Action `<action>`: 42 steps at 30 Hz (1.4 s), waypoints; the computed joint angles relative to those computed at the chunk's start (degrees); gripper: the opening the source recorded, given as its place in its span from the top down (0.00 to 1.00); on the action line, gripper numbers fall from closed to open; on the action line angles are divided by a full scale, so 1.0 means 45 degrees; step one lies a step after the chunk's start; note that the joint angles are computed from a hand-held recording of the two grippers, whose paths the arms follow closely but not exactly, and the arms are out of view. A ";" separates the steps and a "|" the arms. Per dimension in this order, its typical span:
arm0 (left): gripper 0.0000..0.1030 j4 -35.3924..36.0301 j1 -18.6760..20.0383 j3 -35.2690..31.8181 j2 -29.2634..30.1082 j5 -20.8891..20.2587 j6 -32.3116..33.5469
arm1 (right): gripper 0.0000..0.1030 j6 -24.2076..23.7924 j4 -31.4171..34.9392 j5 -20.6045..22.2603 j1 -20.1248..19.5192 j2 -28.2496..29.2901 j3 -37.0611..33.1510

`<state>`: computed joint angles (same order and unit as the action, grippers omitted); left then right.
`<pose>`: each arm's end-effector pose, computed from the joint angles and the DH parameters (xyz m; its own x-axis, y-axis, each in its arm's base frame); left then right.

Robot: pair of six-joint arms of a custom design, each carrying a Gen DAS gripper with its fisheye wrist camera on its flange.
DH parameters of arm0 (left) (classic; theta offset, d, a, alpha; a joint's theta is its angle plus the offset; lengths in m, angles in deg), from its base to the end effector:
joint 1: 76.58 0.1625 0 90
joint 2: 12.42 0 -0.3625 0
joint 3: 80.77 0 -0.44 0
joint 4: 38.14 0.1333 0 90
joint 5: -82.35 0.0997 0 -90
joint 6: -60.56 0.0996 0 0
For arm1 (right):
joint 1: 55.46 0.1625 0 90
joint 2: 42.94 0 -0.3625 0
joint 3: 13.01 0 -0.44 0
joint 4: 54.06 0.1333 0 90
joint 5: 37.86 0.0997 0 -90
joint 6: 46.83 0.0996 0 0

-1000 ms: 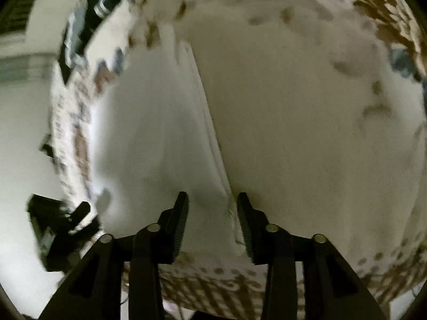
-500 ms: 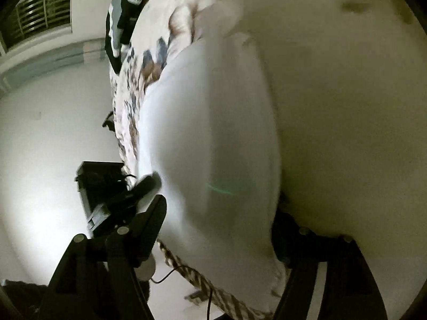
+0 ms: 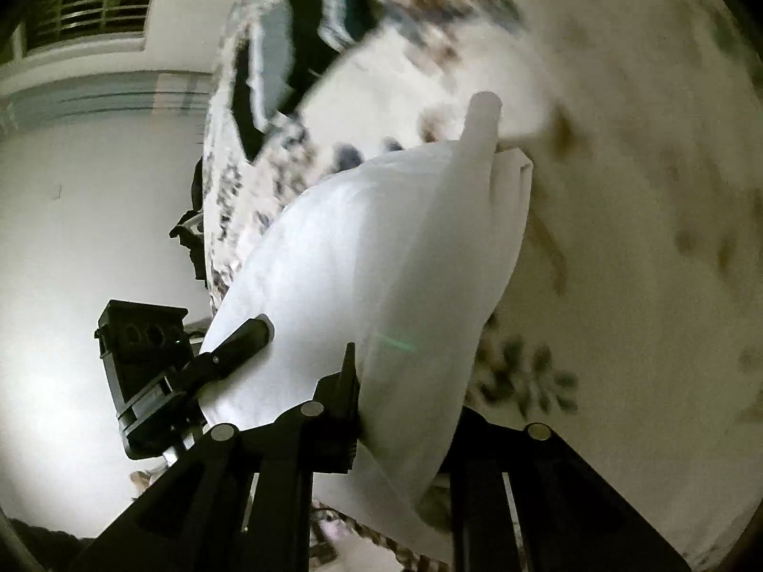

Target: Fold small clothes

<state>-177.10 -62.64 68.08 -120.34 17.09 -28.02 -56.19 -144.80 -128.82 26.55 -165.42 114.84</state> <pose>-0.2803 -0.2499 0.1435 -0.9676 -0.2170 0.1294 -0.2516 0.8730 -0.4177 0.0838 -0.3498 0.3198 -0.9997 -0.0247 0.0033 -0.0244 0.9963 0.0824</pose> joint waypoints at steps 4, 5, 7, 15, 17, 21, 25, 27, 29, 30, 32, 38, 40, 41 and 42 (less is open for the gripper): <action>0.86 -0.0403 0.1819 -0.1326 0.0500 0.0238 0.2453 | 0.85 0.0945 -0.1781 -0.0033 0.1863 0.2757 -0.1631; 0.86 -0.0486 0.2261 -0.1641 0.0573 0.0282 0.3065 | 0.85 0.1124 -0.2399 -0.0026 0.2267 0.3645 -0.2147; 0.86 -0.0830 0.3450 -0.2621 0.1160 0.0282 0.4692 | 0.85 0.1356 -0.3405 0.0003 0.2767 0.5008 -0.2951; 0.85 -0.1482 0.7642 -0.6402 0.3761 -0.0060 0.9691 | 0.85 0.1693 -0.7031 0.0001 0.4049 1.1083 -0.7043; 0.85 -0.1420 0.8497 -0.6960 0.4242 -0.0306 1.0227 | 0.85 0.1642 -0.7538 -0.0348 0.4207 1.2537 -0.8033; 0.82 -0.0680 0.9962 -0.7583 0.4915 -0.0784 1.0518 | 0.85 0.1778 -0.7912 -0.1138 0.4333 1.4520 -0.9155; 0.79 -0.0868 1.0432 -0.7357 0.4988 -0.1269 1.0434 | 0.85 0.1860 -0.7747 -0.2051 0.4273 1.5165 -0.9373; 0.76 -0.0853 1.0187 -0.7070 0.4728 -0.1032 1.0416 | 0.79 0.1881 -0.7680 -0.2346 0.4282 1.5175 -0.9305; 0.73 -0.0350 0.9788 -0.6990 0.4528 -0.0289 1.0323 | 0.58 0.1914 -0.7539 -0.3213 0.4492 1.5257 -0.9412; 0.65 0.0251 0.9374 -0.6986 0.4373 0.0519 1.0193 | 0.40 0.1881 -0.7541 -0.3684 0.4607 1.5178 -0.9341; 0.30 0.1176 0.8878 -0.7084 0.4273 0.1638 0.9951 | 0.13 0.1597 -0.8037 -0.5307 0.5060 1.4980 -0.8999; 0.01 0.3678 0.7662 -0.6917 0.3814 0.4113 0.8355 | 0.00 0.1451 -0.8856 -0.9709 0.6213 1.4497 -0.7780; 0.01 0.4871 0.7251 -0.6916 0.3679 0.4613 0.7465 | 0.00 0.1809 -0.8485 -1.0116 0.6361 1.4179 -0.7508; 0.01 0.5300 0.7106 -0.6954 0.3645 0.4681 0.7160 | 0.00 0.1933 -0.8467 -1.0351 0.6476 1.3932 -0.7266; 0.01 0.5663 0.6968 -0.7015 0.3640 0.4690 0.6905 | 0.00 0.1990 -0.8571 -1.0651 0.6626 1.3676 -0.7010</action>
<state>-151.62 -31.28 36.51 -103.96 38.20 3.05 -47.23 -183.37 -176.75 56.37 -103.88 83.30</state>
